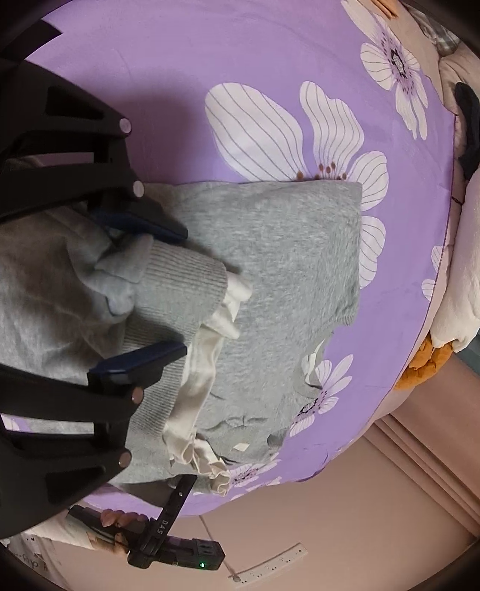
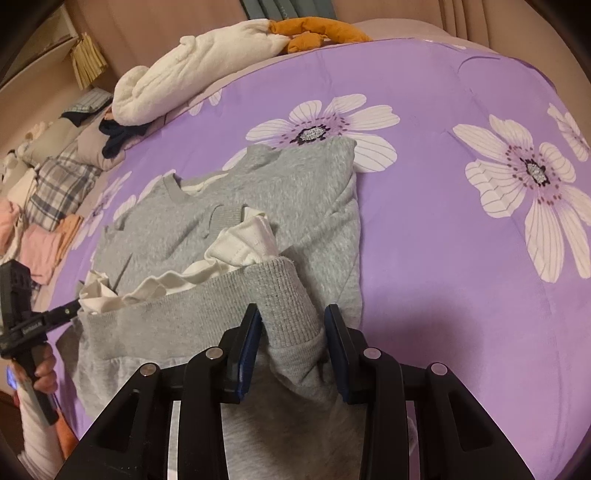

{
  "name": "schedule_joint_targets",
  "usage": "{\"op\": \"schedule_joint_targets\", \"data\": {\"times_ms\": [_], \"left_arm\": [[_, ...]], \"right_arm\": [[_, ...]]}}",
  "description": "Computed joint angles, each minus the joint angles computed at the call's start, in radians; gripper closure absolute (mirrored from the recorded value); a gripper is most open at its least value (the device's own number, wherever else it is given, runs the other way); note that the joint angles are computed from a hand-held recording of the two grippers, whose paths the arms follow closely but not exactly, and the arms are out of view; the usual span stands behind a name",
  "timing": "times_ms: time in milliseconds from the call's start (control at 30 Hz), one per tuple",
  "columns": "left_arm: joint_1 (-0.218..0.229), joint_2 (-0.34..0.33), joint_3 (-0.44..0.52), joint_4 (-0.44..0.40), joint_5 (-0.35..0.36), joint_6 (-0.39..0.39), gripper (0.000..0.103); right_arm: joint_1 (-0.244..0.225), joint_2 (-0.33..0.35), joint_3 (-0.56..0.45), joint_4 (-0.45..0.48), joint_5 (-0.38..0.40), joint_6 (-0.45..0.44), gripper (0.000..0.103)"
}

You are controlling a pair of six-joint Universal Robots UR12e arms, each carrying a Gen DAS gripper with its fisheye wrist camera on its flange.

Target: Fold small clothes

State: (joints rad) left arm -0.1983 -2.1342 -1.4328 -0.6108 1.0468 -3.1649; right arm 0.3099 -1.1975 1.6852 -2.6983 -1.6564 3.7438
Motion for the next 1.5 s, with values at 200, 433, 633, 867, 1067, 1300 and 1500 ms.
{"op": "schedule_joint_targets", "data": {"times_ms": [200,433,633,867,1067,1300,1500], "left_arm": [[-0.007,0.013,-0.020,0.049,0.066,-0.003,0.084],[-0.011,0.066,-0.110,0.248,0.116,-0.075,0.087],[0.011,0.106,-0.150,0.323,0.044,-0.139,0.087],[0.017,0.140,-0.171,0.413,0.022,-0.171,0.087],[0.022,0.155,-0.173,0.476,0.001,-0.172,0.087],[0.018,0.134,-0.119,0.478,0.026,-0.175,0.087],[0.012,0.088,-0.033,0.440,0.053,-0.180,0.087]], "right_arm": [[0.023,0.001,-0.002,-0.017,-0.071,0.021,0.082],[0.057,-0.020,0.001,-0.033,-0.176,0.056,0.083],[0.079,-0.044,0.011,-0.083,-0.238,0.049,0.083],[0.099,-0.063,0.030,-0.195,-0.295,0.053,0.083],[0.109,-0.068,0.025,-0.251,-0.338,0.034,0.083],[0.102,-0.048,-0.019,-0.266,-0.355,0.004,0.083],[0.082,-0.017,-0.082,-0.239,-0.356,-0.006,0.083]]}}
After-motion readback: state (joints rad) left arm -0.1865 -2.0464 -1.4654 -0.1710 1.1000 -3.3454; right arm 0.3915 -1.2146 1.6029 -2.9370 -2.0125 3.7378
